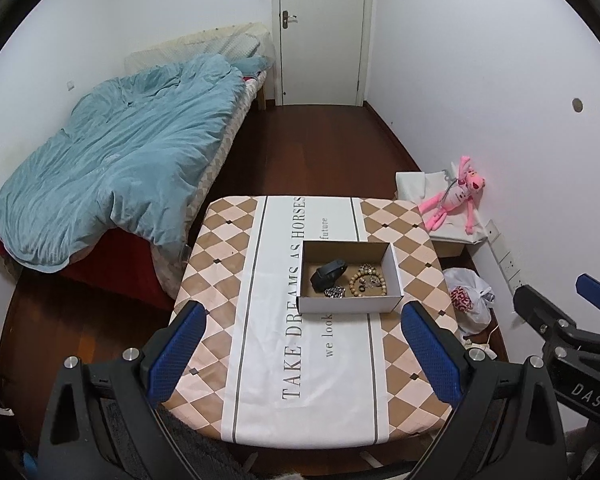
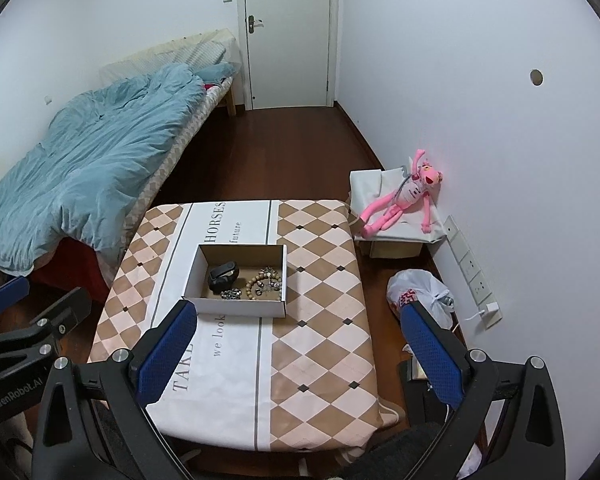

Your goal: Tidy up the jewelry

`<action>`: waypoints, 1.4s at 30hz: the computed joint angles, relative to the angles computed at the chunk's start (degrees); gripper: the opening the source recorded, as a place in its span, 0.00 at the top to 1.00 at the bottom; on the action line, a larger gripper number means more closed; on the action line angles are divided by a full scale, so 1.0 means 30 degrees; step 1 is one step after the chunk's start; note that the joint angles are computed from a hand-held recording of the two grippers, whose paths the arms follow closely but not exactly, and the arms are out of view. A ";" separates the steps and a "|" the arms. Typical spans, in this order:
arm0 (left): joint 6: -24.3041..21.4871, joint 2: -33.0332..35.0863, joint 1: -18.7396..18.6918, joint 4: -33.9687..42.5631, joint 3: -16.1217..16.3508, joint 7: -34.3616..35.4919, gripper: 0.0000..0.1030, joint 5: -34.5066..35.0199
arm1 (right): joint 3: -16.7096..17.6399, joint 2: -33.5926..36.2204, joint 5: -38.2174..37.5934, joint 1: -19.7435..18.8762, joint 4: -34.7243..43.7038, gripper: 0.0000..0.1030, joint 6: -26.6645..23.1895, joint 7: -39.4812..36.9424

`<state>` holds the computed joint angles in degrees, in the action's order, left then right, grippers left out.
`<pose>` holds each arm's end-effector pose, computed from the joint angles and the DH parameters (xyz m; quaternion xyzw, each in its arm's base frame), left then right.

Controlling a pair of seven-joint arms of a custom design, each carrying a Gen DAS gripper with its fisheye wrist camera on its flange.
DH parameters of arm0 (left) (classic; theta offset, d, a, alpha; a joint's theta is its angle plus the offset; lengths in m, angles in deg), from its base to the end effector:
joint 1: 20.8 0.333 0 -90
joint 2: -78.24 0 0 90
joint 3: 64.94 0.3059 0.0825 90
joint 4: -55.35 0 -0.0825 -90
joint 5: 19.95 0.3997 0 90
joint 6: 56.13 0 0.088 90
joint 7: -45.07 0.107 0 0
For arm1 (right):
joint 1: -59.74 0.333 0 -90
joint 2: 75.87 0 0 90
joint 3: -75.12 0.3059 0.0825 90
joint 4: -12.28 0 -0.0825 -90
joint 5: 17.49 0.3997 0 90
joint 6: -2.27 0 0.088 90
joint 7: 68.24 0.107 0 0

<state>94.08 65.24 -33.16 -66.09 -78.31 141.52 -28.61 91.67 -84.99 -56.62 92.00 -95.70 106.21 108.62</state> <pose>0.4975 -0.2464 0.5766 -0.4878 0.7973 -0.3077 0.1779 0.3891 0.3799 0.5862 -0.4688 0.8105 -0.3077 0.1693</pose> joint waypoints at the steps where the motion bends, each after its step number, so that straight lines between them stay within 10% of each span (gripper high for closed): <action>1: -0.0210 0.0152 0.0048 0.0158 -0.0058 -0.0154 0.03 0.0156 | -0.0047 -0.0048 0.0064 -0.0021 -0.0092 0.00 0.0084 0.0033; 24: -0.4347 0.6602 -0.0834 0.7145 0.0258 -0.3086 0.03 0.4089 | -0.2146 0.2684 0.2468 -0.1633 0.0824 0.00 0.2494 -0.3281; 42: -0.5094 0.7474 -0.1192 0.7991 0.0562 -0.3195 0.03 0.4573 | -0.2450 0.3180 0.3372 -0.1882 0.1061 0.00 0.2409 -0.4231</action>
<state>78.79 87.66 -36.74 -42.11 -76.62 131.94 -14.89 84.32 -75.45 -46.50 86.35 -92.51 113.44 95.93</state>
